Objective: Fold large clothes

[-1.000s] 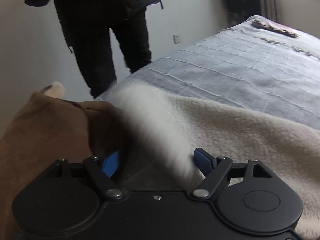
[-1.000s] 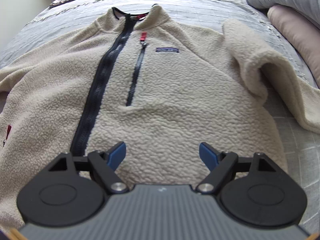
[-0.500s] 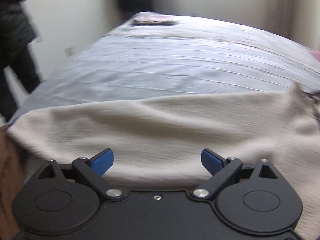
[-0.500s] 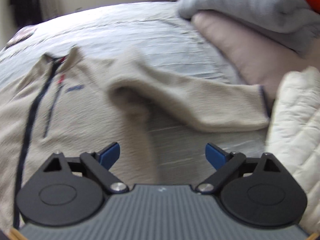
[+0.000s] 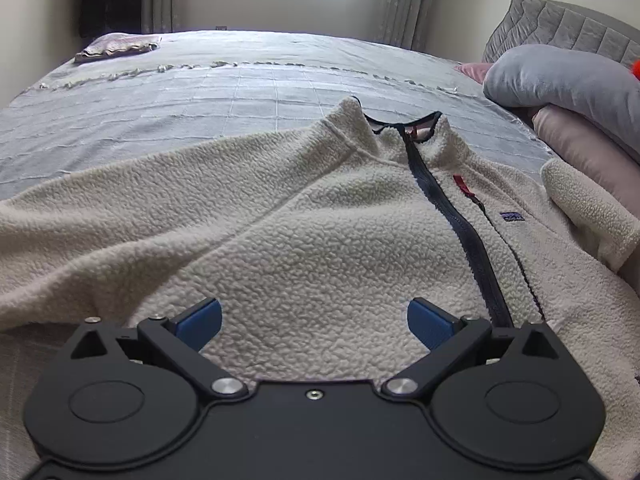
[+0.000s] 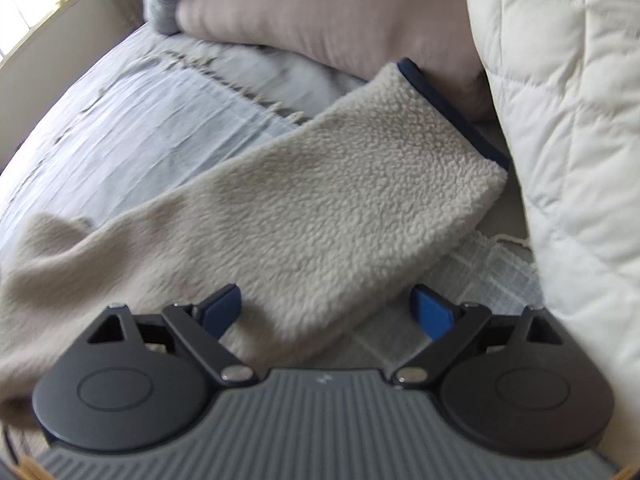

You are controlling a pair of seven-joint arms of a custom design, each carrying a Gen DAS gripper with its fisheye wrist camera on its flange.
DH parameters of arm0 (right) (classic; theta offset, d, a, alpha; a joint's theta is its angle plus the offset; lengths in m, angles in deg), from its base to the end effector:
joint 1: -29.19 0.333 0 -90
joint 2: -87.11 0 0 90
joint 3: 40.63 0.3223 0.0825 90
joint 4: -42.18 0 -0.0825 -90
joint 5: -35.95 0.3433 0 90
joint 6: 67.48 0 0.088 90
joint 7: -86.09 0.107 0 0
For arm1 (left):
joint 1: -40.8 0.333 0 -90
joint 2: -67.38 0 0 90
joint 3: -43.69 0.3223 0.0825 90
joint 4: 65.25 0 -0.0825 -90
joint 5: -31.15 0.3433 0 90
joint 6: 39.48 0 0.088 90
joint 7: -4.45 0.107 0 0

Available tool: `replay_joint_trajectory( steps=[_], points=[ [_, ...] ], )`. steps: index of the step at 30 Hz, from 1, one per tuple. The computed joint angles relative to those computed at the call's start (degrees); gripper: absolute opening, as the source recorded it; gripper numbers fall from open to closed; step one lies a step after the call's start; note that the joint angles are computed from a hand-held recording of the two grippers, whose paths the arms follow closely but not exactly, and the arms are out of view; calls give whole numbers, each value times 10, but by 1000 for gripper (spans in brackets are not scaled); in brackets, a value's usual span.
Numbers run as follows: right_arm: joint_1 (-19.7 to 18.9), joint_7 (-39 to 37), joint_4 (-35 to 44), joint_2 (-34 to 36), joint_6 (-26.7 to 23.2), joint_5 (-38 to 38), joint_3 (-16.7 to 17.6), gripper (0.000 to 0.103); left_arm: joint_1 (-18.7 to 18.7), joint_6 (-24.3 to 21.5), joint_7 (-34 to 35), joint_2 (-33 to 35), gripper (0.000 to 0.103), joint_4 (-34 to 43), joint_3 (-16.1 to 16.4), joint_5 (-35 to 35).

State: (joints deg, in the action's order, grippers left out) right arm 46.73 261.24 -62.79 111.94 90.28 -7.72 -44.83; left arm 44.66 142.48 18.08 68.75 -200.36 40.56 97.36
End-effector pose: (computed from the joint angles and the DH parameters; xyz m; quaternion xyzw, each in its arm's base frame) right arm 0.6219 0.1823 0.3723 -0.4442 0.8364 -0.2160 0.2375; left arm 0.4858 -0.0775 0.4113 -0.7105 0.5940 -0.2974 0.2323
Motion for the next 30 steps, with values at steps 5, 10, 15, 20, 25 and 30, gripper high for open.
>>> replay_joint_trajectory(
  steps=[5,10,15,20,25,30],
  points=[
    [47,45,49,12,-23,-132,-48,17,-17,-12,-18,17,100,18,-2,2],
    [134,82,63,-39,-186,-407,-94,16,-32,3,-63,34,100,47,2,80],
    [116,-22,69,-48,-315,-430,-90,19,-40,4,3,51,100,48,-9,37],
    [52,-59,53,-63,-330,-345,-61,65,-43,2,81,59,100,52,-5,2],
    [23,-6,19,-107,-273,-406,-27,80,-44,-21,166,84,100,112,20,2],
    [-21,-90,97,-60,-32,-349,25,92,-21,-22,252,175,100,234,28,-38]
  ],
)
